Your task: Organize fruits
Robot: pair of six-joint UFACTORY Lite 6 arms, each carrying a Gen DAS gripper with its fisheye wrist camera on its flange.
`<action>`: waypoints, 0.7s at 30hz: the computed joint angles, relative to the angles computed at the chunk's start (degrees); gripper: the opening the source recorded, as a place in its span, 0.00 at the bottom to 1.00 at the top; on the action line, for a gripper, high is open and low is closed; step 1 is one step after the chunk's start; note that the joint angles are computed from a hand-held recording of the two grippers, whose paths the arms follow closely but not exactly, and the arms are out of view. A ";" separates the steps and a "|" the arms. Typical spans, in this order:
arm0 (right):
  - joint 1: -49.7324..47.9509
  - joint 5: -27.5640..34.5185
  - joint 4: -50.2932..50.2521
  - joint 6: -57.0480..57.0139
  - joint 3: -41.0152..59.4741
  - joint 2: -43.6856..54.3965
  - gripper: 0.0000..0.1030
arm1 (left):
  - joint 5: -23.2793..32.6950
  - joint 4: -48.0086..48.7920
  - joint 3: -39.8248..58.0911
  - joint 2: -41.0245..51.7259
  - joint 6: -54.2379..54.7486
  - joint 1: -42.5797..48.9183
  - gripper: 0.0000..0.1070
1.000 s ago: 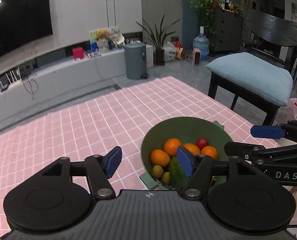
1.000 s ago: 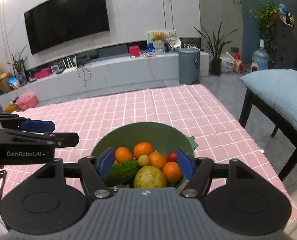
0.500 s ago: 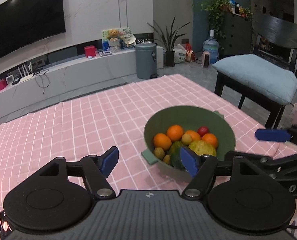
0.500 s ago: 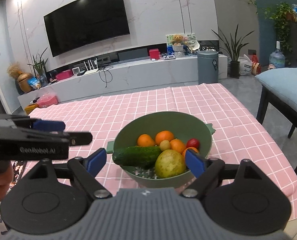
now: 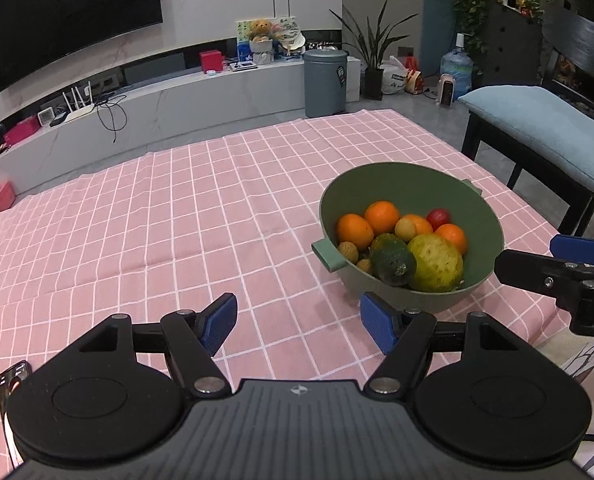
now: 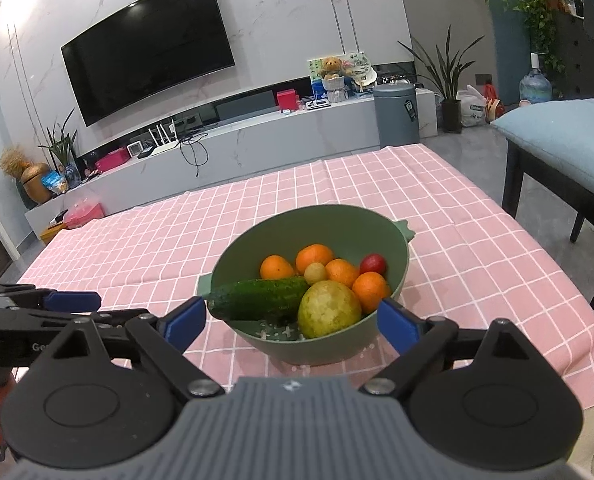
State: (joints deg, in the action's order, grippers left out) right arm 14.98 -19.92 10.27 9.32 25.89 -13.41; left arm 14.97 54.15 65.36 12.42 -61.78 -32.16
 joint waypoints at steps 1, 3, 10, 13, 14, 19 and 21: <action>0.06 -0.10 -0.07 -0.06 -0.03 0.01 0.87 | 0.48 -0.19 0.18 0.03 0.13 -0.15 0.77; 0.40 -0.24 0.74 -1.09 -0.20 -0.16 0.87 | 0.83 -0.96 -0.02 -0.28 0.74 -0.14 0.77; 0.70 -0.69 0.62 -1.49 -0.82 -0.86 0.88 | 0.97 -1.23 -0.68 -0.86 0.71 -0.18 0.77; 0.40 -0.70 -0.59 -0.30 -1.10 -1.18 0.88 | 1.04 -1.04 -0.95 -1.25 0.39 -0.23 0.77; 0.36 -0.71 -0.77 -0.12 -1.17 -1.28 0.88 | 1.12 -1.08 -1.03 -1.39 0.38 -0.29 0.77; 0.43 -0.83 -0.97 -0.14 -1.49 -1.67 0.88 | 1.21 -1.68 -1.07 -1.74 1.10 -0.38 0.77; 0.51 -0.95 -0.94 -0.21 -1.49 -1.58 0.88 | 1.42 -1.74 -1.06 -1.80 1.18 -0.53 0.77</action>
State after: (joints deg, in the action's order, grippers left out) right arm 15.49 -20.88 9.33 9.12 24.40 -14.99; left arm 16.39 52.40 64.30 10.63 -60.60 -32.69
